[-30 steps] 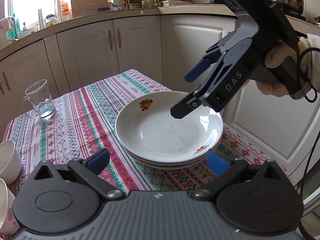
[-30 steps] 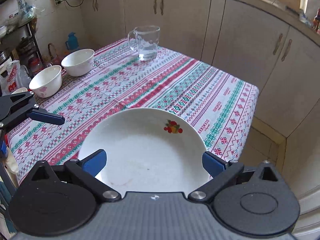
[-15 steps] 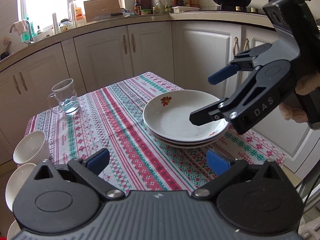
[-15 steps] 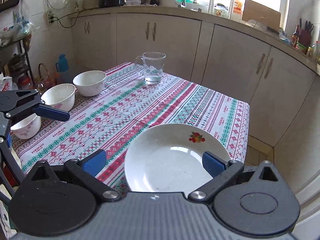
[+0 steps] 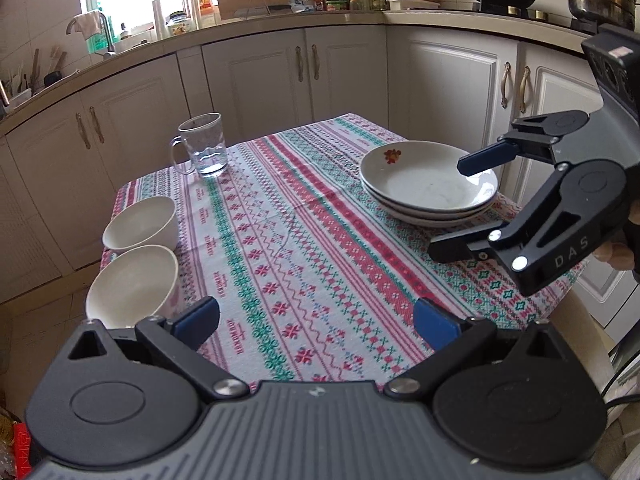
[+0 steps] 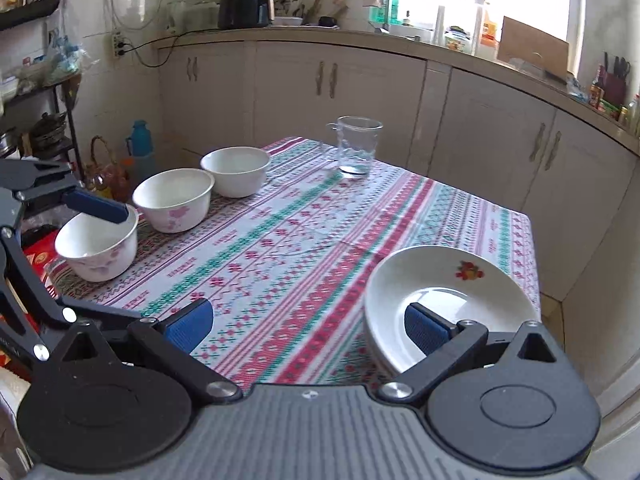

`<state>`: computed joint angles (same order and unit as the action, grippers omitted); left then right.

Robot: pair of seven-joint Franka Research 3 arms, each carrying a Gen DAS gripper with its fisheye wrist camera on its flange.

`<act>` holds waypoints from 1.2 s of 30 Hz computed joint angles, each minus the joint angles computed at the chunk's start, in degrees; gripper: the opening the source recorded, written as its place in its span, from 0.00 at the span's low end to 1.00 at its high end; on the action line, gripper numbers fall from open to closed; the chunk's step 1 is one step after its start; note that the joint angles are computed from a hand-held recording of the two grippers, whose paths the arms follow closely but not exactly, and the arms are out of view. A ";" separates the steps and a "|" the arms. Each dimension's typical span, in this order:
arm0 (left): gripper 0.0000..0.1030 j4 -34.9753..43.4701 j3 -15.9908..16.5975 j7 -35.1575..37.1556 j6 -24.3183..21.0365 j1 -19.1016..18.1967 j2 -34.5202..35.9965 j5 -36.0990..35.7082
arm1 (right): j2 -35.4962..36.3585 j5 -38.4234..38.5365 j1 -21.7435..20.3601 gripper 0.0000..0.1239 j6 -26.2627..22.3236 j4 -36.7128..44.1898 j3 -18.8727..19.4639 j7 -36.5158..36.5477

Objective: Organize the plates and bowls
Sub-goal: 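Reach the left gripper to a plain white bowl and grasp its rim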

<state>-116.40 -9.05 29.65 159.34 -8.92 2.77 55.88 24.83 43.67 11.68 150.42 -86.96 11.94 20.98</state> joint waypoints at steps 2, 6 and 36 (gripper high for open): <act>0.99 -2.19 0.27 -0.67 -0.33 0.44 -2.15 0.76 | -0.33 -0.35 0.47 0.83 -0.22 -0.68 0.28 -0.22; 0.99 -6.19 0.10 -1.57 -1.15 2.32 -5.97 1.41 | -0.38 -1.90 1.99 0.83 -1.75 -1.06 0.34 0.08; 0.77 -18.91 5.19 24.57 11.58 10.22 -8.99 -32.31 | 9.68 -12.07 11.42 0.83 -13.74 11.41 2.26 0.47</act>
<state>-135.31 -3.86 54.21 170.92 1.30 -6.22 23.57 34.51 31.60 23.10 136.68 -75.55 14.20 21.45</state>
